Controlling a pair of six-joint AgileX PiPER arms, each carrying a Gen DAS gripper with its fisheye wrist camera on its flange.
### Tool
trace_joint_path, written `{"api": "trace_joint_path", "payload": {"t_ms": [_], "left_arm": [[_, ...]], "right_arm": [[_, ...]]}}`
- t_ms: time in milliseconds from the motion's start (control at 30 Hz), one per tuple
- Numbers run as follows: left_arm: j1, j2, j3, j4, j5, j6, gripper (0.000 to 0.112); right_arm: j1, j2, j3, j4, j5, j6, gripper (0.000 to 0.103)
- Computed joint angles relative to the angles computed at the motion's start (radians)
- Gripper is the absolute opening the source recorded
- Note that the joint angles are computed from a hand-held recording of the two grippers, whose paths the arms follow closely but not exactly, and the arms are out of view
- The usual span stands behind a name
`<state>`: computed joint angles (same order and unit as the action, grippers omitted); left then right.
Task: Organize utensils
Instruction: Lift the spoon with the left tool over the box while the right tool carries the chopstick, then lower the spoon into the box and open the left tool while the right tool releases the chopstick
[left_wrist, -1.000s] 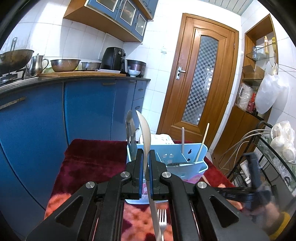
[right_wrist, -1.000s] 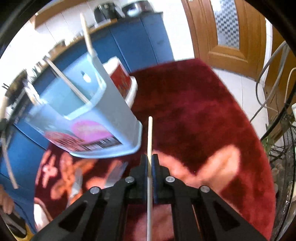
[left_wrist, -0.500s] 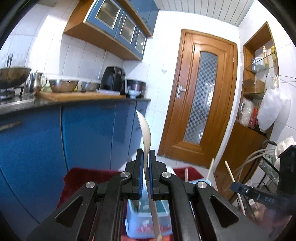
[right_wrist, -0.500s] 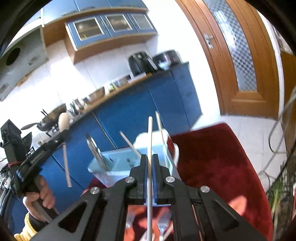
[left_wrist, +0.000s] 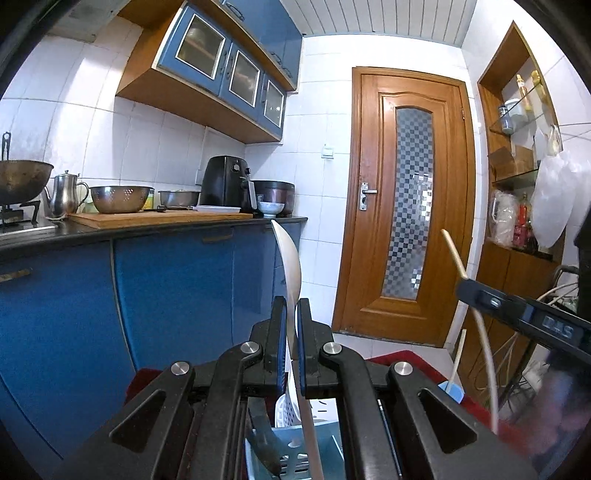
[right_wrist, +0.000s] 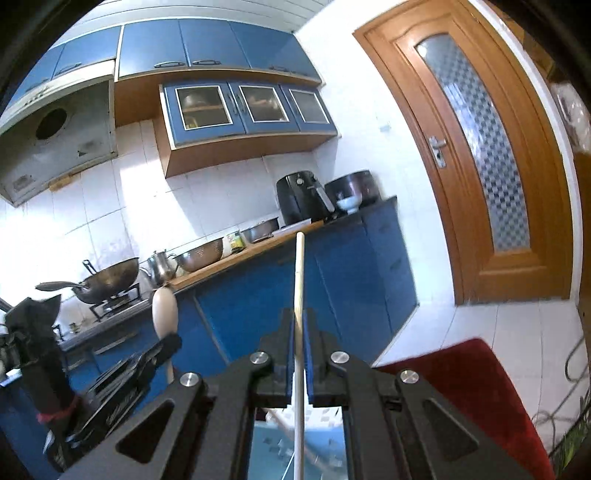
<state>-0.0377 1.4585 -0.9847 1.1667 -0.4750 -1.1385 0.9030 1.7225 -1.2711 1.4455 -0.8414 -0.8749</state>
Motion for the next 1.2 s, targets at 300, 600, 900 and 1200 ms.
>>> {"api": "trace_joint_path", "payload": {"t_ms": [300,600,900,1200], "left_arm": [[-0.003,0.037,0.073,-0.159,-0.072,0.208,0.003],[0.023,0.046,0.075,-0.051,-0.08,0.09,0.018],[0.049,-0.027,0.115,0.04,-0.087,0.018,0.031],[0.115,-0.156,0.133,0.314,-0.11,-0.266,0.031]], "right_arm": [[-0.038,0.11,-0.01,-0.073,0.016,0.044,0.006],[-0.018,0.094,0.014,-0.024,0.049,-0.009,0.009],[0.027,0.038,0.058,0.002,0.027,0.012,0.022],[0.129,-0.054,0.081,0.061,-0.073,-0.031,0.028]]}}
